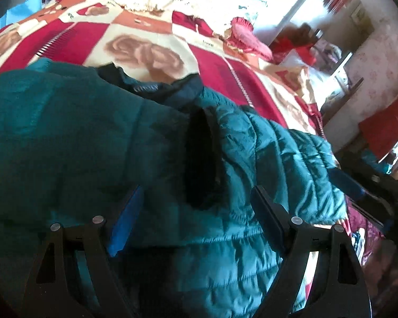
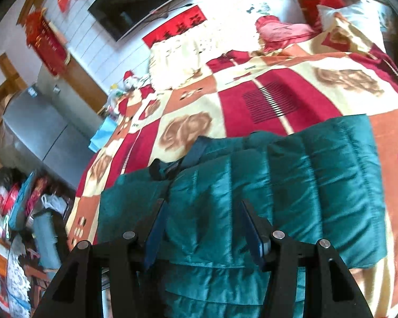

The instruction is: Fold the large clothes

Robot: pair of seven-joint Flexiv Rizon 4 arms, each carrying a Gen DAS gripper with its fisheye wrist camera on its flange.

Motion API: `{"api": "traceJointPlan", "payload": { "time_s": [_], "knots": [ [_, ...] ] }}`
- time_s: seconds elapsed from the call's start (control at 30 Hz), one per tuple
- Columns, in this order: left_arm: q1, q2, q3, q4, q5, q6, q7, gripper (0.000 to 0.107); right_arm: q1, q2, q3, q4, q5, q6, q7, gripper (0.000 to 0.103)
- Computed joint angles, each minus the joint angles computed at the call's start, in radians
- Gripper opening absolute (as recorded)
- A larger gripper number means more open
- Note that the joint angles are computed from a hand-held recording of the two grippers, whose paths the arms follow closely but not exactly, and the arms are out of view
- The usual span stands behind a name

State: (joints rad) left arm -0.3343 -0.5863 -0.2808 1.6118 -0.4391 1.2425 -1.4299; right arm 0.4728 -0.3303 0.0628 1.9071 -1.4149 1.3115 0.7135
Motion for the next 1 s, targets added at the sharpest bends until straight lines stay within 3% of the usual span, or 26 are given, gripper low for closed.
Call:
{"api": "traceJointPlan", "payload": {
  "time_s": [0.17,0.3,0.37,0.47,0.57,0.77,1.0],
  "knots": [
    [-0.056,-0.045,0.04,-0.071,0.068,-0.016,-0.026,0.083,-0.025,0.043,0.006,0.052,-0.028,-0.002,0.037,0.053],
    [-0.057,-0.068,0.017,-0.088,0.076,-0.01,-0.002,0.077,-0.043,0.06,0.021,0.077,-0.023,-0.008,0.027,0.053],
    [-0.051,-0.078,0.004,-0.096,0.069,-0.017,0.007,0.047,-0.048,0.067,0.023,0.085,-0.041,-0.009,0.046,0.053],
    [-0.021,-0.075,-0.034,-0.084,0.02,-0.035,0.025,0.024,-0.057,0.078,0.031,0.097,-0.051,-0.016,0.064,0.053],
    [0.002,-0.037,-0.056,-0.037,-0.005,0.022,0.061,0.021,-0.059,0.088,0.04,0.1,-0.04,-0.035,0.056,0.053],
    [0.126,0.09,-0.131,0.101,-0.099,0.138,0.214,0.02,-0.054,0.113,0.052,0.1,-0.034,-0.079,0.045,0.053],
    [0.188,0.191,-0.04,0.208,-0.129,0.204,0.247,0.02,-0.055,0.054,0.04,0.044,-0.068,-0.055,0.11,0.053]
  ]
}}
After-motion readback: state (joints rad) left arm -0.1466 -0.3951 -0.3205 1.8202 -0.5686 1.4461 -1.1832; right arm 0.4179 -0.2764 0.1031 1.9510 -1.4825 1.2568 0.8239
